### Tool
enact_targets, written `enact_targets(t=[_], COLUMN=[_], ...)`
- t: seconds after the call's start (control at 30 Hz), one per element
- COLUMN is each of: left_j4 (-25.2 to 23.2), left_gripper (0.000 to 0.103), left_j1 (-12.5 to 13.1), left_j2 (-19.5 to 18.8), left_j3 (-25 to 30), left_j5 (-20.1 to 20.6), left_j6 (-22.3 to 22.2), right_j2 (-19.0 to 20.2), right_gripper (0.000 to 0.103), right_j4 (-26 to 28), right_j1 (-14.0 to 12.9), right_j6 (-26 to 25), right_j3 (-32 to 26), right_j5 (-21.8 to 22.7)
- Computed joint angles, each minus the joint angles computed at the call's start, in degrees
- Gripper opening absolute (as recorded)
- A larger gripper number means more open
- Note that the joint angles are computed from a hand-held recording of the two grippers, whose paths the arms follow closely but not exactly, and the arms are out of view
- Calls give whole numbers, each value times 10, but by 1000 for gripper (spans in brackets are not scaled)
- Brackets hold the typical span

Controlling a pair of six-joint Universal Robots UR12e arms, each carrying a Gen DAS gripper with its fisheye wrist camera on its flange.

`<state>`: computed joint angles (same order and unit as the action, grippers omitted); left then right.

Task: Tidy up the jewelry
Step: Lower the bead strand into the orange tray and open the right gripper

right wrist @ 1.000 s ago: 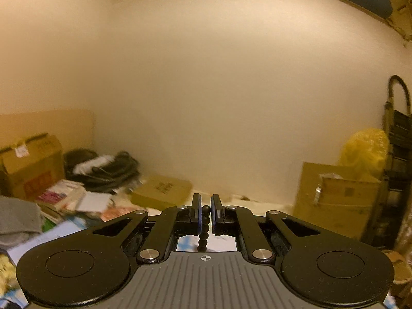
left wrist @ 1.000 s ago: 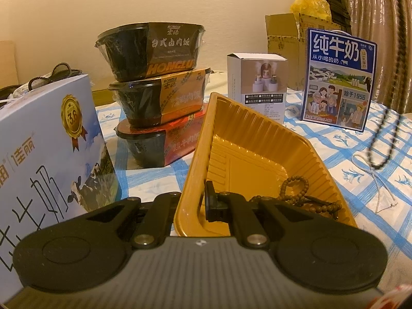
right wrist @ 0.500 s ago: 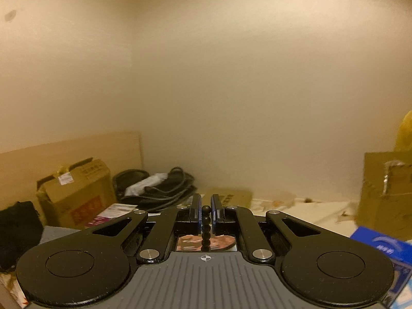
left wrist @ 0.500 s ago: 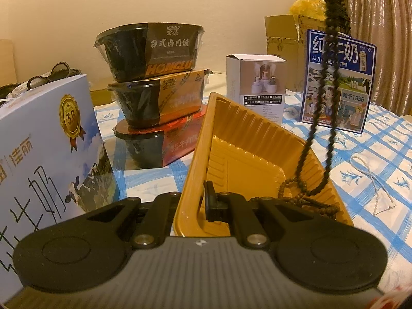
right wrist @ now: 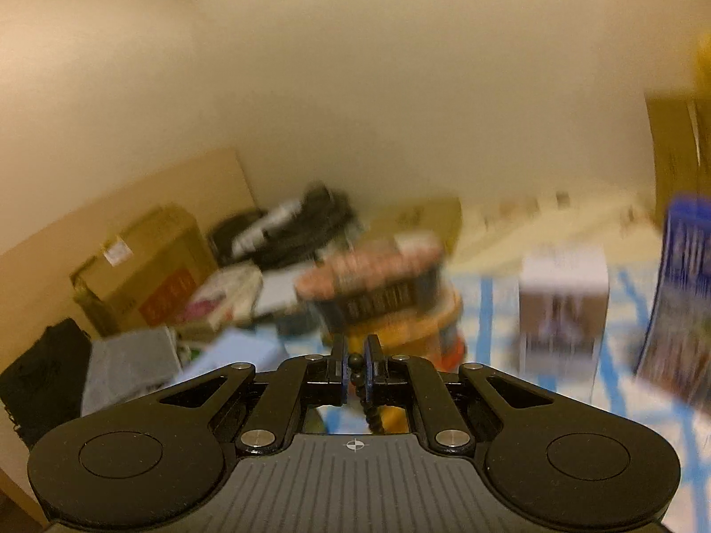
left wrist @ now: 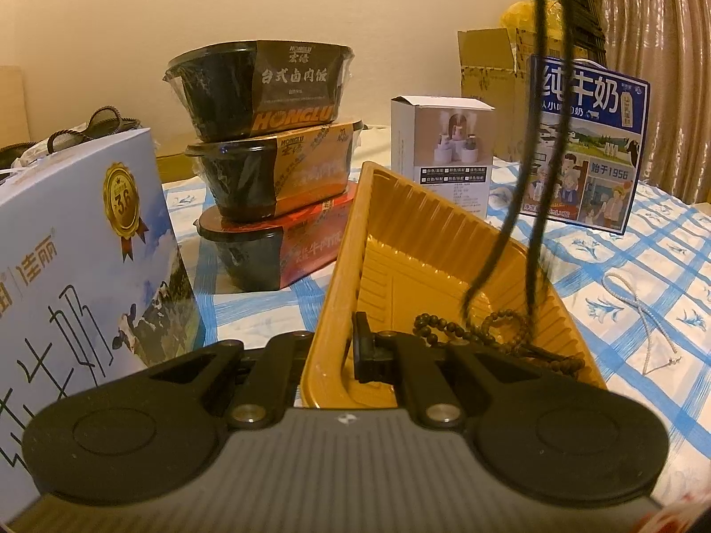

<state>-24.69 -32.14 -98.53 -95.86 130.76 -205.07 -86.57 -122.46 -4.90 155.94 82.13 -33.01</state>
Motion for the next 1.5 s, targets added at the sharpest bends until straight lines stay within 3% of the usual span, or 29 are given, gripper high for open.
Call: enact_targets(t=[0.13,0.2,0.6,0.73,0.97,1.03,1.13,1.2,1.3,1.37,1.5], left_j4=[-3,-3,-4,-4,-11,-11,-11,-13,-15,-15,-17], left_gripper=[6,6,6,6,6,6,6,6,7,7,7], left_j1=[0,1,1,0,1,1,2,2,3,3,3], left_j2=[0,1,2,2,3,4,4,4,5,5,5], left_j3=[0,0,-3,-2,-3,-3,-4,-5,-5,-6,-7], left_j5=[0,-1,-2,0,-1,-1,-3,-2,-2,-1,-1], left_j6=[-3,-5,-10,-10,-18,-17,-16,-18,-23,-21,-23], right_j2=[4,3,-12,-13,-18,-21,-29,-33,-38,-43,-50], right_gripper=[7,7,7,7,7,7,7,8,18,49,54], right_j4=[40,34,-12,-8,-2,-18,-34,-37,-44,-61,-83], right_j1=[9,13,17,18,15,19,29,30,26,23,17], right_j6=[10,11,98,107,122,125,84,68,57,60,65], right_j3=[23,40,133,139,152,159,164,167,173,182,193], right_j5=[-45,-73,-114,-108,-28,-55,-117,-127,-128,-133,-138])
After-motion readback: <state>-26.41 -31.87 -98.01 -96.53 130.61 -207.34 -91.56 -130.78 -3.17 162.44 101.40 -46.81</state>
